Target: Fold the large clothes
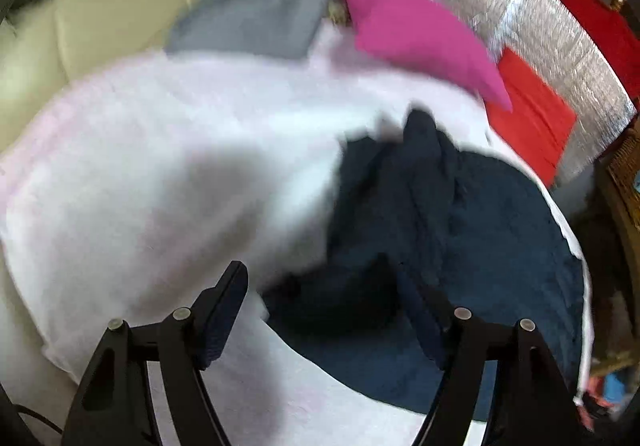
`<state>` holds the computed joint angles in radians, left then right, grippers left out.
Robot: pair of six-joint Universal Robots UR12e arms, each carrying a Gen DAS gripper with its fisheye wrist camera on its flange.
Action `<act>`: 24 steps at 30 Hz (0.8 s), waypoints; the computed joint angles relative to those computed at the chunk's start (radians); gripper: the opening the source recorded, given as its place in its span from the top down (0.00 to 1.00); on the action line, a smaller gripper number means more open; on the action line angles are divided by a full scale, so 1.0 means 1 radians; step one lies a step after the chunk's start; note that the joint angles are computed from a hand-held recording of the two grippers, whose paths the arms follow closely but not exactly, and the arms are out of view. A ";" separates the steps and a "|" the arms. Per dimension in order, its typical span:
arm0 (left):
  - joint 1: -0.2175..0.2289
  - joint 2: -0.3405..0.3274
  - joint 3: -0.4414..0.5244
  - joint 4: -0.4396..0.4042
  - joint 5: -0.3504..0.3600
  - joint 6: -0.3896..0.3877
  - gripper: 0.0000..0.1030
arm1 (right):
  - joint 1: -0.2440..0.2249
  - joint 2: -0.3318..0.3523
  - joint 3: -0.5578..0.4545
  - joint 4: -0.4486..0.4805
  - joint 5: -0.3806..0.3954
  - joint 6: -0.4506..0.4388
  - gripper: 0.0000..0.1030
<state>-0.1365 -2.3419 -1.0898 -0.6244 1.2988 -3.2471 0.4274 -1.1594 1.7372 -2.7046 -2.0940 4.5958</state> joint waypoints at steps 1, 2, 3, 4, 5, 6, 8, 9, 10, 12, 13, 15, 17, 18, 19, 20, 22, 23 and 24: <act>-0.002 0.009 -0.021 0.068 0.011 0.004 0.25 | 0.009 -0.003 0.002 -0.013 -0.031 -0.006 0.38; -0.005 0.016 -0.039 0.126 0.010 0.021 0.25 | 0.019 -0.001 0.001 -0.052 -0.055 -0.039 0.38; -0.009 0.021 -0.054 0.167 0.005 0.053 0.25 | 0.024 -0.001 -0.003 -0.064 -0.060 -0.064 0.40; -0.015 0.025 -0.063 0.185 -0.005 0.094 0.24 | 0.028 0.008 -0.019 -0.083 -0.057 -0.117 0.42; -0.021 0.026 -0.066 0.181 -0.016 0.141 0.24 | 0.028 0.019 -0.035 -0.105 -0.045 -0.167 0.50; -0.029 0.026 -0.064 0.160 -0.021 0.189 0.24 | 0.025 0.028 -0.046 -0.131 -0.023 -0.204 0.57; -0.043 0.026 -0.063 0.117 -0.009 0.275 0.24 | 0.016 0.051 -0.071 -0.164 0.039 -0.257 0.61; -0.051 0.023 -0.058 0.086 0.006 0.310 0.24 | 0.014 0.063 -0.086 -0.150 0.062 -0.267 0.61; -0.062 0.015 -0.040 0.019 0.043 0.358 0.23 | 0.004 0.076 -0.100 -0.121 0.119 -0.269 0.61; -0.075 0.000 -0.019 -0.051 0.103 0.393 0.21 | -0.012 0.092 -0.110 -0.060 0.222 -0.257 0.61; -0.074 -0.002 -0.014 -0.066 0.100 0.389 0.20 | -0.011 0.101 -0.112 -0.051 0.230 -0.265 0.62; -0.068 0.002 -0.016 -0.066 0.080 0.382 0.20 | -0.005 0.102 -0.115 -0.046 0.214 -0.287 0.62; -0.058 -0.001 -0.003 -0.072 0.044 0.346 0.20 | -0.017 0.084 -0.109 -0.049 0.257 -0.308 0.61; -0.052 0.001 -0.005 -0.058 0.024 0.327 0.20 | -0.025 0.080 -0.103 -0.086 0.256 -0.316 0.61; -0.045 0.000 -0.006 -0.019 -0.004 0.294 0.20 | -0.028 0.075 -0.099 -0.111 0.239 -0.319 0.61; -0.043 -0.001 -0.006 0.015 -0.009 0.272 0.20 | -0.030 0.070 -0.096 -0.124 0.220 -0.321 0.61; -0.044 -0.009 0.002 0.060 0.009 0.237 0.20 | -0.047 0.068 -0.109 -0.130 0.191 -0.331 0.61; -0.046 -0.018 0.018 0.058 0.029 0.221 0.20 | -0.058 0.072 -0.122 -0.116 0.180 -0.335 0.61; -0.051 -0.032 0.039 0.043 0.045 0.211 0.20 | -0.068 0.075 -0.125 -0.114 0.180 -0.340 0.61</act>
<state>-0.1871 -2.3736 -1.0513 -0.5817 1.3439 -3.0363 0.3598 -1.0846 1.6122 -2.8189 -1.9144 4.2553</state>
